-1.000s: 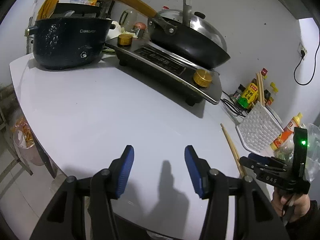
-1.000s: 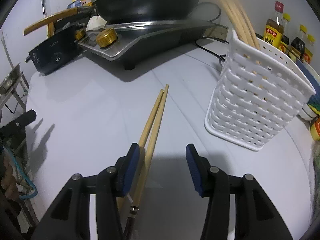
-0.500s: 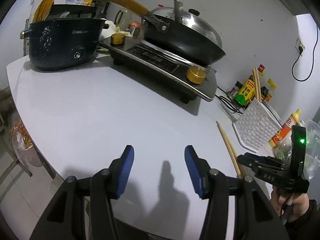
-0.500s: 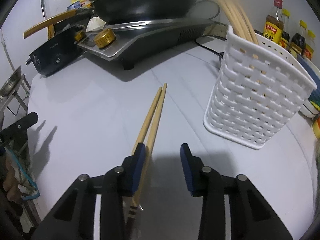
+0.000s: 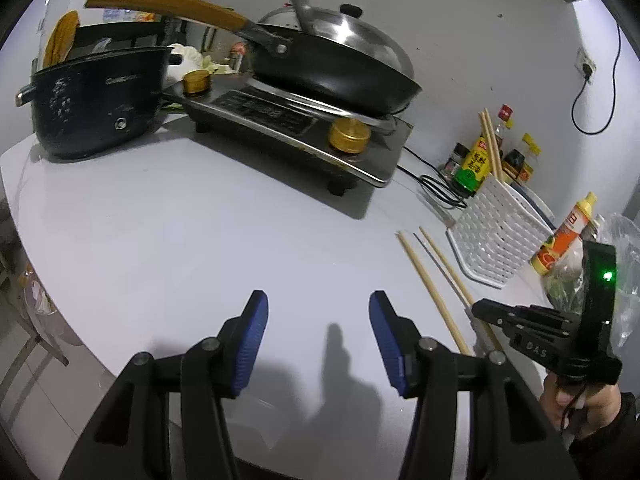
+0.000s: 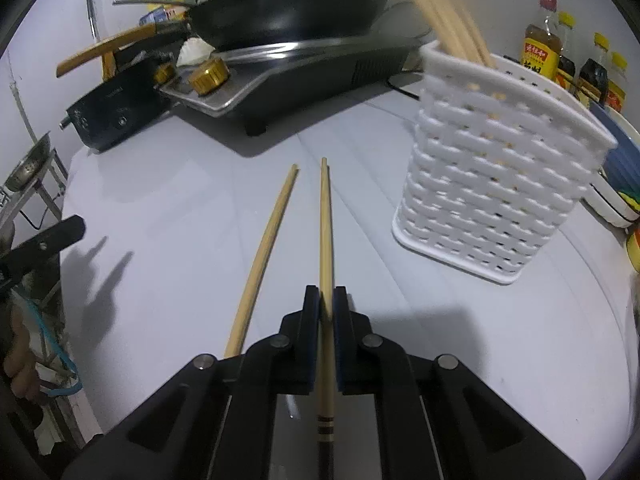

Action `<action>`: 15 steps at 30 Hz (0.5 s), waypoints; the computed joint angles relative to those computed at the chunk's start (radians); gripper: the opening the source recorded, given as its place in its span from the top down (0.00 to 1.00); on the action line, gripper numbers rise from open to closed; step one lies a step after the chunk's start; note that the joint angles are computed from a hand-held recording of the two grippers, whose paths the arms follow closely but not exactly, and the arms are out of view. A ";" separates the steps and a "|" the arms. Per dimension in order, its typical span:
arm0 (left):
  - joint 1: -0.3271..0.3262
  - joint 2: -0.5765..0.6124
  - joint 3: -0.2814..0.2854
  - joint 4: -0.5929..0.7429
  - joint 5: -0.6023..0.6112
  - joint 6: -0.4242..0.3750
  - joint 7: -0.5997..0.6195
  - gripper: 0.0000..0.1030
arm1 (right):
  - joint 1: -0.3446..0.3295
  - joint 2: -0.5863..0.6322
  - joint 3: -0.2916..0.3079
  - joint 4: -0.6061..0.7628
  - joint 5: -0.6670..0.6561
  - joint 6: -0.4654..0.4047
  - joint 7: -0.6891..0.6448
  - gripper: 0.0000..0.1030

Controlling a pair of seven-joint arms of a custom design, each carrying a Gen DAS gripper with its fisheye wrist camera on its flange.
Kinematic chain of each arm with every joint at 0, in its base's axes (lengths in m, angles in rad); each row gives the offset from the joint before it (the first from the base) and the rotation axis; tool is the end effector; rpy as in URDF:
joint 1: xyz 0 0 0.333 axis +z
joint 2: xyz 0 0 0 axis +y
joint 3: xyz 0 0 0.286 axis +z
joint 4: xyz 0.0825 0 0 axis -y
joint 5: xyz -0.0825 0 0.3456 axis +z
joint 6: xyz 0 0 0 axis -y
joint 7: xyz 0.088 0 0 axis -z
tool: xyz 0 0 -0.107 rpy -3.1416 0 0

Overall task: Organize utensils
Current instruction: 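Close the left gripper on the last wooden chopstick while the right gripper holds its own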

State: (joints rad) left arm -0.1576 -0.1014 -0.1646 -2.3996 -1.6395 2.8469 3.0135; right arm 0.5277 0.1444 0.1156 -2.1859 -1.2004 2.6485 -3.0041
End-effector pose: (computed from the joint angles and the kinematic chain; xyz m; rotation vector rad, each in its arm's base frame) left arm 0.4523 -0.0954 0.3701 -1.6213 2.1200 -1.2442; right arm 0.4139 0.3406 0.3404 -1.7336 1.8489 -0.7064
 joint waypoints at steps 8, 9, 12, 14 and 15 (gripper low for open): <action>-0.053 0.001 -0.037 -0.003 0.081 0.038 -0.074 0.49 | -0.022 -0.107 0.016 -0.094 -0.126 0.042 0.121 0.94; -0.063 0.002 -0.043 -0.004 0.101 0.040 -0.090 0.49 | -0.026 -0.121 0.021 -0.105 -0.143 0.046 0.137 0.94; -0.091 0.013 -0.058 -0.001 0.166 0.052 -0.142 0.49 | -0.041 -0.188 0.037 -0.167 -0.209 0.062 0.202 0.94; -0.109 0.019 -0.065 0.000 0.201 0.060 -0.174 0.49 | -0.053 -0.202 0.048 -0.180 -0.224 0.067 0.218 0.94; -0.117 0.025 -0.070 0.003 0.237 0.060 -0.208 0.49 | -0.058 -0.215 0.052 -0.192 -0.241 0.073 0.235 0.94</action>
State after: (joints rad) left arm -0.2750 -0.0763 -0.2347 -2.3966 -1.4021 2.9069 2.8055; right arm 0.4694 -0.0702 0.1677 -2.3782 -1.4410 2.7217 -2.7690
